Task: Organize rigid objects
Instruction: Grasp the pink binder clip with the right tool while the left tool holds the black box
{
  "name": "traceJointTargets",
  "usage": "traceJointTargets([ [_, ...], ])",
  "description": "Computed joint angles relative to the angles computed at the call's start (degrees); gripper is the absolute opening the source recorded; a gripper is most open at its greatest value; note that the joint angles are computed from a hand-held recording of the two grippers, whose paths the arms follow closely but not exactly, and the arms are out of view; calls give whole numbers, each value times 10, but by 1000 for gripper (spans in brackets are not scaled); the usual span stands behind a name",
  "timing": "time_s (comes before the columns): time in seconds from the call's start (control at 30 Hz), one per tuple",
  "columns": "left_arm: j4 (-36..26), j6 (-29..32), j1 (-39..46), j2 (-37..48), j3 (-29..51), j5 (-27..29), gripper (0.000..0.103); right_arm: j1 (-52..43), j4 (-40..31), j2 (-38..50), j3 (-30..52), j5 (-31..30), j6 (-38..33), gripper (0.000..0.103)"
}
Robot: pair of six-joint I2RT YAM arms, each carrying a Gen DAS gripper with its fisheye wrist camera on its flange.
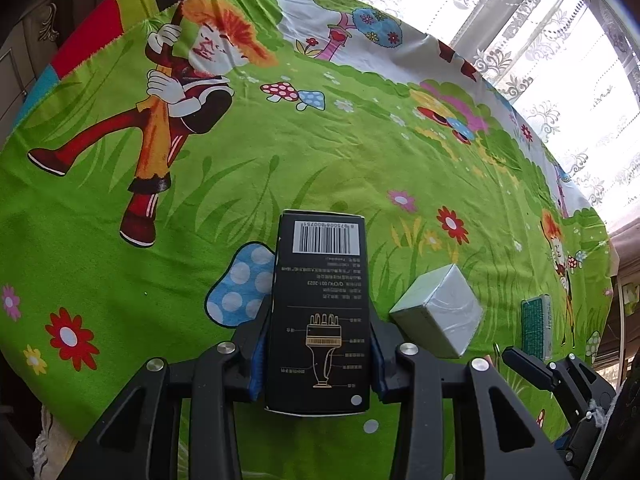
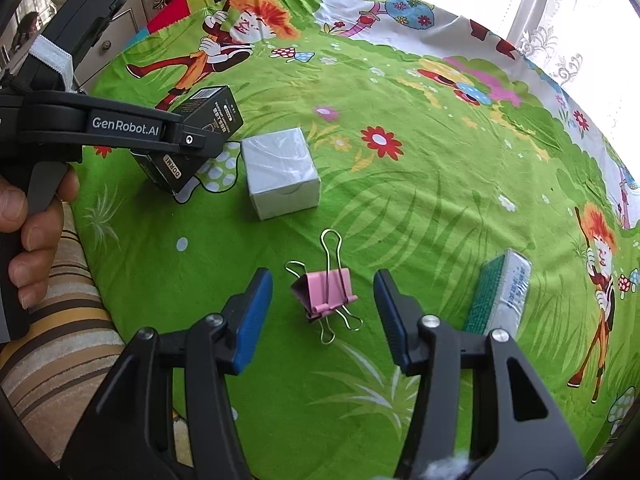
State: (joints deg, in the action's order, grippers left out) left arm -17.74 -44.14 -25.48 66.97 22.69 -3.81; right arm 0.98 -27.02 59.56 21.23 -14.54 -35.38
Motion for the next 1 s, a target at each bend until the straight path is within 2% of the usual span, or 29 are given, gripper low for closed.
traceJointTargets([
  [0.03, 0, 0, 0, -3, -2, 1, 40, 3, 5, -1, -3, 4, 0, 55],
  [0.1, 1, -2, 0, -6, -3, 1, 40, 3, 11, 5, -5, 6, 0, 40],
  [0.27, 1, -6, -5, -15, -5, -2, 40, -20, 6, 3, 0, -15, 1, 28],
  [0.43, 3, -3, -1, -15, -6, 2, 40, -32, 4, 19, 8, -28, 9, 27],
  [0.57, 1, -3, -2, -17, -6, 2, 40, -25, 18, 31, 5, -4, 16, 27],
  [0.73, 4, -4, -6, -17, -7, 0, 40, -33, 16, 27, 5, -11, 12, 27],
  [0.8, 4, -4, -6, -20, -7, 0, 40, -33, 13, 20, 4, -12, 13, 21],
  [1.0, 1, -4, -5, -35, -9, -1, 40, -40, 3, 0, 3, -19, 28, 20],
])
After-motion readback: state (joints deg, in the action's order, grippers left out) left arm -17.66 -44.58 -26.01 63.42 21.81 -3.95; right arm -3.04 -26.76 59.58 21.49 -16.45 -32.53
